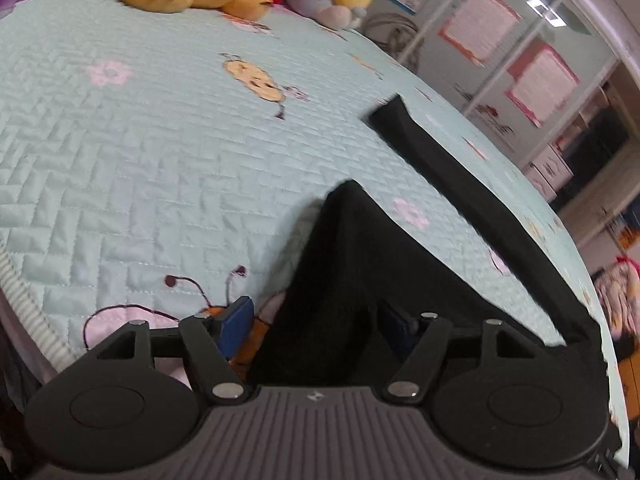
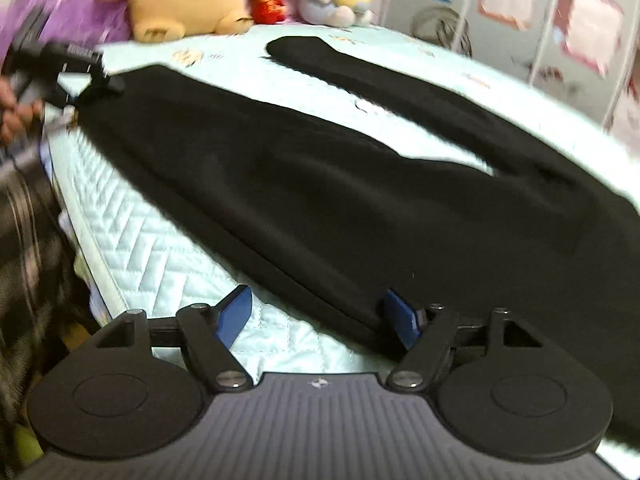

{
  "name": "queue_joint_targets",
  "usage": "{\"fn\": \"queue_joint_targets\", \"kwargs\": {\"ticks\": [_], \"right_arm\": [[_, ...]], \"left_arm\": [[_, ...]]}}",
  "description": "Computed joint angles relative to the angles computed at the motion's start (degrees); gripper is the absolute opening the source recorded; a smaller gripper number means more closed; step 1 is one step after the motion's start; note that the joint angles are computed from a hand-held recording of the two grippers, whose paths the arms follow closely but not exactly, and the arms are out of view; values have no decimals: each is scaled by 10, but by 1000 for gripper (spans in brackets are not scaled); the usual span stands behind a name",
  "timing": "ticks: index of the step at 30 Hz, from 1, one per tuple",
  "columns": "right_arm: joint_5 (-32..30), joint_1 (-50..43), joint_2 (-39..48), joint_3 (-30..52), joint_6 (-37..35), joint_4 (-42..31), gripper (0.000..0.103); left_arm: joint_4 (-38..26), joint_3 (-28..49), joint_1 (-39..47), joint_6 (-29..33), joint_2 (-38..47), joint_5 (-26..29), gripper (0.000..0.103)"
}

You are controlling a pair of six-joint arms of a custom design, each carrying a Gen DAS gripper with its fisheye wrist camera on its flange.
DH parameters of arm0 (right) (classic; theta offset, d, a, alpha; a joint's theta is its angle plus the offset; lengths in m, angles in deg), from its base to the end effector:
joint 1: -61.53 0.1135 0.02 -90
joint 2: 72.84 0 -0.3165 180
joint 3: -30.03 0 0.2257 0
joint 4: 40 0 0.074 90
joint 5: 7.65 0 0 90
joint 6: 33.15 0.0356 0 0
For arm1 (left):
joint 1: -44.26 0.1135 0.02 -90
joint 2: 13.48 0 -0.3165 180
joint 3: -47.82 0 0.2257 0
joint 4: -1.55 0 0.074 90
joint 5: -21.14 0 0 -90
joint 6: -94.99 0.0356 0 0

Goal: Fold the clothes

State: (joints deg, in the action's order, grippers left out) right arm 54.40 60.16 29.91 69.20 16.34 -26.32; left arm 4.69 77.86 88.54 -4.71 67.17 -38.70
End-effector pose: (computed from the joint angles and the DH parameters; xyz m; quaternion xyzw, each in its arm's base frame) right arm 0.2585 0.0105 0.1394 -0.3834 0.8312 0.0930 0.3918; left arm 0.1432 0.1147 0.1741 -0.3243 0.8446 -0.1274 0.4064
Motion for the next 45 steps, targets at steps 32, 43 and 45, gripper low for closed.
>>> {"fn": "queue_joint_targets", "kwargs": {"ticks": [32,43,45], "right_arm": [[229,257,8,-65,-14,251,8],[226,262,83,-75,-42,314,19],[210,250,84,-91,-58,340,27]], "left_arm": [[-5,221,-119,50,89,-133,17],[69,134,-32,-110,121,-167,47],[58,90,2,-150,57,-140,58]]}}
